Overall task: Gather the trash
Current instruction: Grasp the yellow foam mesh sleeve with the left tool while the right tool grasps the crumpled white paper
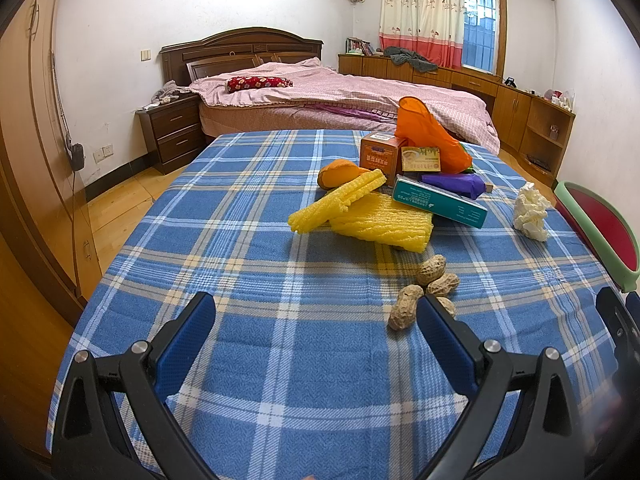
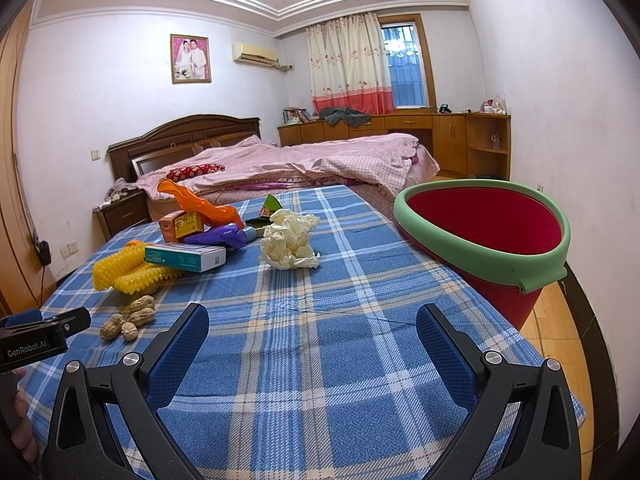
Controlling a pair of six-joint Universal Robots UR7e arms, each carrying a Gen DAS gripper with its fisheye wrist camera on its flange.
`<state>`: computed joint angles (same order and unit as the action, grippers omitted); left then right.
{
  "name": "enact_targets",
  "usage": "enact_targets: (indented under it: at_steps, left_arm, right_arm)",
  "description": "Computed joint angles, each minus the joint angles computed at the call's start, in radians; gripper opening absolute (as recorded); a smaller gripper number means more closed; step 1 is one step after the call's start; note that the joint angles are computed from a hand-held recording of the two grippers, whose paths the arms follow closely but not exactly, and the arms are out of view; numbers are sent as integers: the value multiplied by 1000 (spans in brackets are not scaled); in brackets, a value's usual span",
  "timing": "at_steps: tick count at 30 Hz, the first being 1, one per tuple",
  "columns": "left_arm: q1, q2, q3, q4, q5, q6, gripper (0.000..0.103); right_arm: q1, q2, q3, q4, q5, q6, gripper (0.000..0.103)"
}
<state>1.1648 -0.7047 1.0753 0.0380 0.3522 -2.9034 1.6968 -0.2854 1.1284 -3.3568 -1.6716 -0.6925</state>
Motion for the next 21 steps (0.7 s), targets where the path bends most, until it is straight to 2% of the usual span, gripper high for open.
enact_targets:
  at_steps: [5,9,12,17,21]
  left_arm:
    - [0,4,-7,16,0,-12,100]
    - [12,29,-67,147,31,-99,100]
    - [14,51,-124,232,34,-146,100]
    - [17,47,-164,201,39,-44,100]
    - [30,99,-300,319,64,-46,100]
  right_arm:
    - [0,0,-1,4,1,-1,103]
    - [7,3,-23,65,-28,-28,103]
    - [11,-2,-32,114,-38,-15,103]
    - [12,-22,-39,176,-43,32,103]
    - [7,-34,-52,220,-26,78,103]
